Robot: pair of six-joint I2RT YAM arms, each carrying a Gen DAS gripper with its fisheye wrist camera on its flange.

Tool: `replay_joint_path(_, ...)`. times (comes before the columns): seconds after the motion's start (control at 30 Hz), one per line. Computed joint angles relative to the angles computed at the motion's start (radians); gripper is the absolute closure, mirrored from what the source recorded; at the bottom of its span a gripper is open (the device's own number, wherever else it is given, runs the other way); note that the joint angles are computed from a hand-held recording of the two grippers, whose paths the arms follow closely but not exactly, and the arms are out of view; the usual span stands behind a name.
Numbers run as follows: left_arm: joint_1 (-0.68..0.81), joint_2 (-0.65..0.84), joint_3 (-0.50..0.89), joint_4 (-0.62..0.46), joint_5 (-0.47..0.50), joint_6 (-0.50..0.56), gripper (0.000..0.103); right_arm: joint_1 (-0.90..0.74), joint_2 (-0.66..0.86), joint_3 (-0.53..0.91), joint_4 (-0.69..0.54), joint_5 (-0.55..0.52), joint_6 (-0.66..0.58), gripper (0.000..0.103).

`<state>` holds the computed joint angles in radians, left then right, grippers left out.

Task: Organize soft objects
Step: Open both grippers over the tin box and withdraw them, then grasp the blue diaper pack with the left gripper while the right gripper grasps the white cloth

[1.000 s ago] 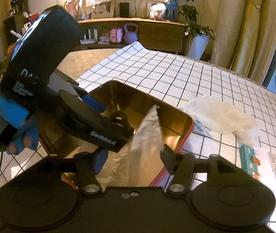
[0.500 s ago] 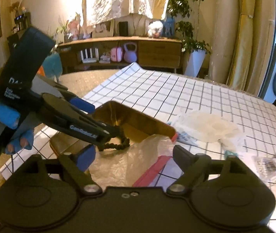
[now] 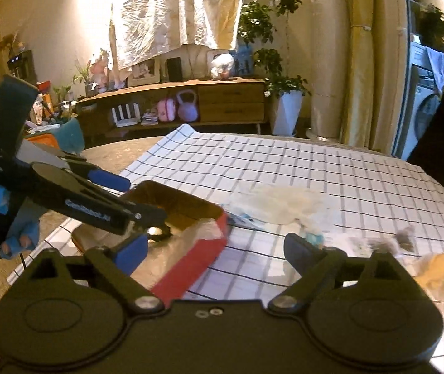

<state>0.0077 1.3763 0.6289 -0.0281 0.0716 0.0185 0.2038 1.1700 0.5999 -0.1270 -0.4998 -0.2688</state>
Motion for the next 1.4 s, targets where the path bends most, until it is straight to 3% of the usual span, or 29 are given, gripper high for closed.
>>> replay_joint_path(0.1, -0.031, 0.034, 0.025, 0.015, -0.007, -0.024, 0.012, -0.051, 0.006, 0.008, -0.020, -0.014, -0.035, 0.009)
replay_joint_path(0.17, -0.057, 0.065, 0.047, 0.022, -0.025, -0.043, 0.002, -0.086, 0.023, 0.017, -0.022, -0.027, -0.055, 0.009)
replay_joint_path(0.33, -0.120, 0.148, 0.092, 0.058, -0.075, -0.062, 0.002, -0.176, 0.116, 0.081, -0.032, -0.065, -0.087, 0.009)
replay_joint_path(0.47, -0.127, 0.214, 0.161, 0.028, -0.068, -0.058, 0.002, -0.222, 0.223, 0.166, -0.052, -0.079, -0.102, 0.009)
replay_joint_path(0.7, -0.056, 0.366, 0.379, -0.124, 0.048, 0.015, 0.002, -0.204, 0.400, 0.353, -0.116, -0.054, -0.132, 0.009)
replay_joint_path(1.03, -0.015, 0.607, 0.673, -0.304, 0.024, 0.095, 0.002, -0.080, 0.701, 0.666, -0.189, 0.044, -0.087, 0.009)
replay_joint_path(1.3, 0.006, 0.837, 0.986, -0.553, 0.072, 0.142, 0.002, -0.011, 0.929, 0.898, -0.262, 0.125, -0.021, 0.009)
replay_joint_path(1.4, 0.003, 0.885, 1.031, -0.578, 0.055, 0.169, 0.002, 0.003, 0.994, 0.951, -0.255, 0.140, 0.007, 0.009)
